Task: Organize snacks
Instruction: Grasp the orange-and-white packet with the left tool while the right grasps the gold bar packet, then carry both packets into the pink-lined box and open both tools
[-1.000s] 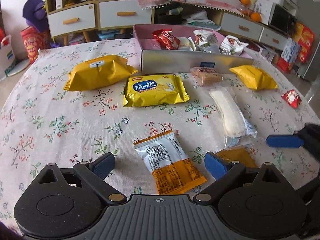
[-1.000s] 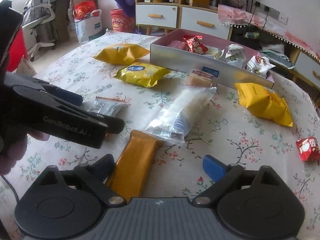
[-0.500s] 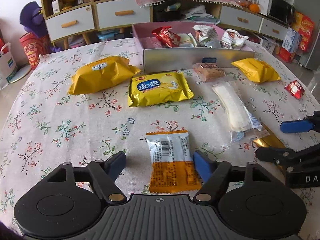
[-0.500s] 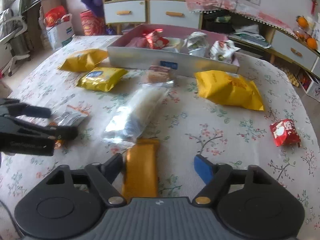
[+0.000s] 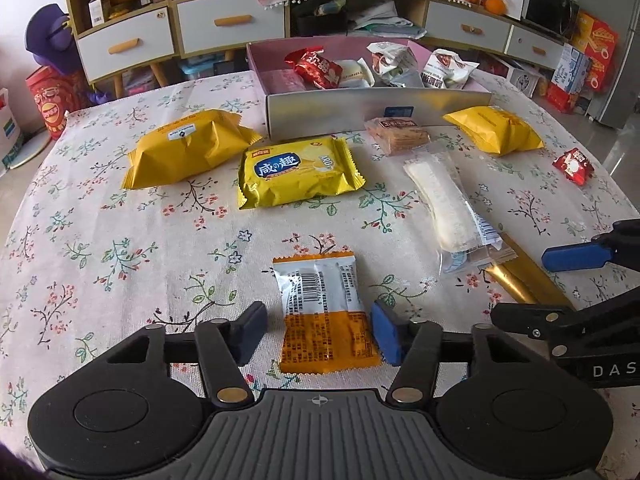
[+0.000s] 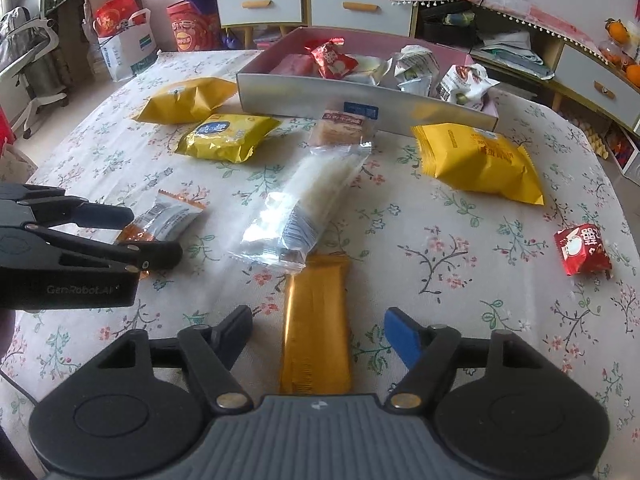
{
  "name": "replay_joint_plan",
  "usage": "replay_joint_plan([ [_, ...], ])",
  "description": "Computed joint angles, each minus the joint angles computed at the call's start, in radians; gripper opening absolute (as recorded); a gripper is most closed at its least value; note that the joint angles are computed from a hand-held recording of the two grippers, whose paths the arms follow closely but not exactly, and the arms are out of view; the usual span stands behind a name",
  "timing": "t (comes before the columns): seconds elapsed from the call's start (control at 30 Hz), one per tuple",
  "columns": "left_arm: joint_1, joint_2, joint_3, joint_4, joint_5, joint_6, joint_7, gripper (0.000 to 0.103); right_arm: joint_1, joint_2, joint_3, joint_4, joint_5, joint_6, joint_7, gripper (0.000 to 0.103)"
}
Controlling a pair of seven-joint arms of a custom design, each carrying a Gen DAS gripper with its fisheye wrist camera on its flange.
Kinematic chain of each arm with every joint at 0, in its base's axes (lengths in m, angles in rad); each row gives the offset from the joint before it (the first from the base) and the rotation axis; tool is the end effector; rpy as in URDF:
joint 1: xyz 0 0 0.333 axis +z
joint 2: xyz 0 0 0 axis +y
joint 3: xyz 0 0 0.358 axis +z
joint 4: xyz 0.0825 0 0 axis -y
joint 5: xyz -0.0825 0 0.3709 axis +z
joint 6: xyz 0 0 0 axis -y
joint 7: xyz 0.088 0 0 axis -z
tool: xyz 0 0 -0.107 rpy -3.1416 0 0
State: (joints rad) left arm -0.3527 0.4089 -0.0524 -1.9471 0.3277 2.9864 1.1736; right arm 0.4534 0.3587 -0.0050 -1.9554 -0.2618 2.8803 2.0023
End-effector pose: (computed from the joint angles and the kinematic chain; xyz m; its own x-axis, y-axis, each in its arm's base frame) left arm 0.6087 -0.2813 0.3884 -0.3072 -0.9513 0.0245 -0.7684 0.2328 -0.5961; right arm 0.5901 0.3007 0.4044 0.2597 -0.9649 -0.0394 -0.8148 -0.1971 -0.5452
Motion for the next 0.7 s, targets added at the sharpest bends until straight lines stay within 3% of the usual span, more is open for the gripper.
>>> replay_joint_plan([
  [0.17,0.008,-0.002,-0.010,-0.002,-0.010,0.004,0.008,0.042,-0.011,-0.003,0.019,-0.006,0.016,0.018,-0.038,0.037],
  [0.33,0.020,-0.003,-0.026,-0.003,-0.027,0.003,0.028,0.039,0.001,-0.005,0.006,-0.008,0.013,0.025,-0.032,0.018],
  [0.7,0.058,-0.007,-0.075,-0.006,-0.109,0.012,0.096,0.036,-0.010,-0.010,0.008,0.005,0.036,-0.010,-0.007,0.014],
])
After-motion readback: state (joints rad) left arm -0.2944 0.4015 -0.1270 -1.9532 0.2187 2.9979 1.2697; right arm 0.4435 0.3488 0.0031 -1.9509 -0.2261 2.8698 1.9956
